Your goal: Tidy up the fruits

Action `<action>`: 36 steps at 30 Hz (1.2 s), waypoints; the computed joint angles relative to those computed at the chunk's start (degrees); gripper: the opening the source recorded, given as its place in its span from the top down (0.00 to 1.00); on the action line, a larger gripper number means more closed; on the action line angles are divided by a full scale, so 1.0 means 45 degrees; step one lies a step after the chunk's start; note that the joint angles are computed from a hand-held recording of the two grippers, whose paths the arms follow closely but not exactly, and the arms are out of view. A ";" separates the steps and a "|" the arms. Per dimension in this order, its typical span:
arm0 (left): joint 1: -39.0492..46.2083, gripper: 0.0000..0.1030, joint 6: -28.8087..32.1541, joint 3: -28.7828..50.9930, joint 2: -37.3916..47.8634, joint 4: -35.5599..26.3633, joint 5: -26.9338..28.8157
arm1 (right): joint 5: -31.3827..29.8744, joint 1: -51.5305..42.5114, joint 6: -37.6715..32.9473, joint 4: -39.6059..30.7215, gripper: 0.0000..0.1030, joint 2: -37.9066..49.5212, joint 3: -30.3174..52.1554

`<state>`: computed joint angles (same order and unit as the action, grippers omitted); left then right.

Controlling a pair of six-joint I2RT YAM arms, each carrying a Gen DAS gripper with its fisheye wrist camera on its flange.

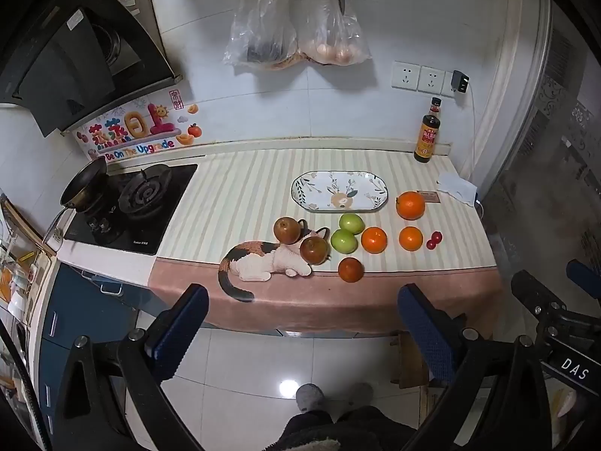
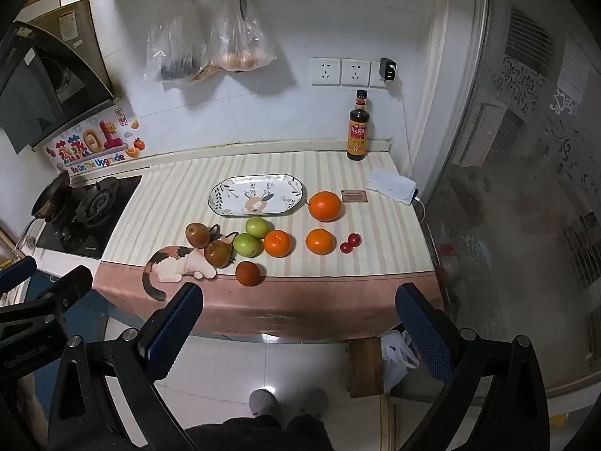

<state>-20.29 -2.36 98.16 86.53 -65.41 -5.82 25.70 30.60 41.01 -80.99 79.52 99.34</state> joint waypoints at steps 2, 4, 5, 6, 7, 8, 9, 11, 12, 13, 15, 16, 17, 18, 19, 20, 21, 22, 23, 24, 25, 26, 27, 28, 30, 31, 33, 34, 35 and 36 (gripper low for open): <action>0.0003 0.00 -0.0020 0.0009 0.0004 0.0005 0.0009 | 0.0014 0.0018 -0.0034 0.0028 0.00 -0.0047 -0.0046; 0.0015 0.00 -0.0027 -0.0029 -0.0021 0.0060 0.0026 | 0.0094 0.0079 0.0015 -0.0010 0.00 -0.0046 -0.0014; 0.0025 0.00 -0.0036 -0.0027 -0.0024 0.0069 0.0028 | 0.0103 0.0097 0.0027 -0.0033 0.00 -0.0035 0.0011; 0.0033 0.00 -0.0061 -0.0025 -0.0011 0.0090 0.0034 | 0.0107 0.0115 0.0044 -0.0070 0.00 -0.0007 0.0052; 0.0070 0.00 -0.0043 -0.0125 -0.0090 0.0125 0.0067 | 0.0129 0.0136 0.0073 -0.0110 0.00 0.0025 0.0088; 0.0040 0.00 -0.0072 -0.0255 -0.0144 0.0222 0.0044 | 0.0137 0.0153 0.0103 -0.0134 0.00 0.0049 0.0112; 0.0070 0.00 -0.0048 -0.0273 -0.0167 0.0239 0.0062 | 0.0120 0.0094 0.0071 0.0046 0.00 -0.0294 -0.0274; 0.0146 0.00 0.0004 -0.0092 -0.0086 0.0143 0.0133 | 0.0191 0.0214 0.0204 -0.0080 0.00 -0.0207 -0.0130; 0.0153 0.00 0.0000 -0.0080 -0.0088 0.0140 0.0148 | 0.0227 0.0286 0.0279 -0.0147 0.00 -0.0152 -0.0040; 0.0230 0.00 0.0046 -0.0042 -0.0102 0.0105 0.0220 | 0.0267 0.0369 0.0362 -0.0227 0.00 -0.0077 0.0070; 0.0302 0.00 0.0118 -0.0054 -0.0122 0.0122 0.0274 | 0.0076 0.0094 0.0096 0.0020 0.00 -0.0207 -0.0119; 0.0308 0.00 0.0063 0.0025 -0.0089 0.0071 0.0295 | 0.0079 0.0097 0.0091 0.0049 0.00 -0.0175 -0.0126; 0.0284 0.00 0.0031 0.0018 -0.0097 0.0069 0.0287 | 0.0076 0.0096 0.0103 0.0022 0.00 -0.0116 -0.0067; 0.0276 0.00 0.0044 0.0112 -0.0057 0.0000 0.0273 | 0.0081 0.0106 0.0105 0.0003 0.00 -0.0123 -0.0038; 0.0234 0.00 0.0014 0.0211 0.0012 -0.0042 0.0227 | 0.0077 0.0116 0.0110 0.0002 0.00 -0.0167 -0.0051; 0.0245 0.00 0.0000 0.0226 0.0020 -0.0048 0.0248 | 0.0093 0.0107 0.0092 -0.0014 0.00 -0.0135 0.0008; 0.0224 0.00 -0.0021 0.0233 0.0030 -0.0045 0.0225 | 0.0114 0.0111 0.0091 -0.0044 0.00 -0.0154 0.0025; 0.0205 0.00 -0.0030 0.0213 0.0021 -0.0020 0.0196 | 0.0112 0.0135 0.0117 -0.0064 0.00 -0.0181 0.0021; 0.0192 0.00 -0.0011 0.0342 0.0030 -0.0126 0.0177 | 0.0173 0.0250 0.0292 -0.0081 0.00 -0.0153 0.0018; 0.0186 0.00 0.0000 0.0381 0.0035 -0.0155 0.0172 | 0.0198 0.0275 0.0340 -0.0086 0.00 -0.0156 0.0007; 0.0189 0.00 -0.0008 0.0423 0.0060 -0.0181 0.0182 | 0.0183 0.0265 0.0322 -0.0095 0.00 -0.0163 0.0010; 0.0178 0.00 -0.0020 0.0455 0.0077 -0.0194 0.0178 | 0.0153 0.0248 0.0308 -0.0067 0.00 -0.0190 -0.0020; 0.0167 0.00 -0.0025 0.0443 0.0074 -0.0180 0.0161 | 0.0138 0.0241 0.0324 -0.0087 0.00 -0.0221 -0.0026; 0.0167 0.00 -0.0025 0.0443 0.0074 -0.0180 0.0161 | 0.0171 0.0273 0.0344 -0.0092 0.00 -0.0207 -0.0025; 0.0160 0.00 -0.0053 0.0461 0.0086 -0.0185 0.0160 | 0.0161 0.0256 0.0322 -0.0052 0.00 -0.0215 -0.0062; 0.0164 0.00 -0.0046 0.0446 0.0075 -0.0179 0.0175 | 0.0161 0.0253 0.0330 -0.0063 0.00 -0.0217 -0.0051; 0.0069 0.00 -0.0086 0.0691 0.0140 -0.0356 0.0110 | 0.0161 0.0242 0.0328 -0.0097 0.00 -0.0208 -0.0020; 0.0079 0.00 -0.0076 0.0724 0.0159 -0.0379 0.0122 | 0.0140 0.0236 0.0326 -0.0084 0.00 -0.0208 -0.0021; 0.0093 0.00 -0.0090 0.0755 0.0162 -0.0416 0.0157 | 0.0129 0.0236 0.0328 -0.0094 0.00 -0.0216 -0.0016; 0.0073 0.00 -0.0114 0.0698 0.0135 -0.0379 0.0130 | 0.0169 0.0264 0.0339 -0.0116 0.00 -0.0211 -0.0004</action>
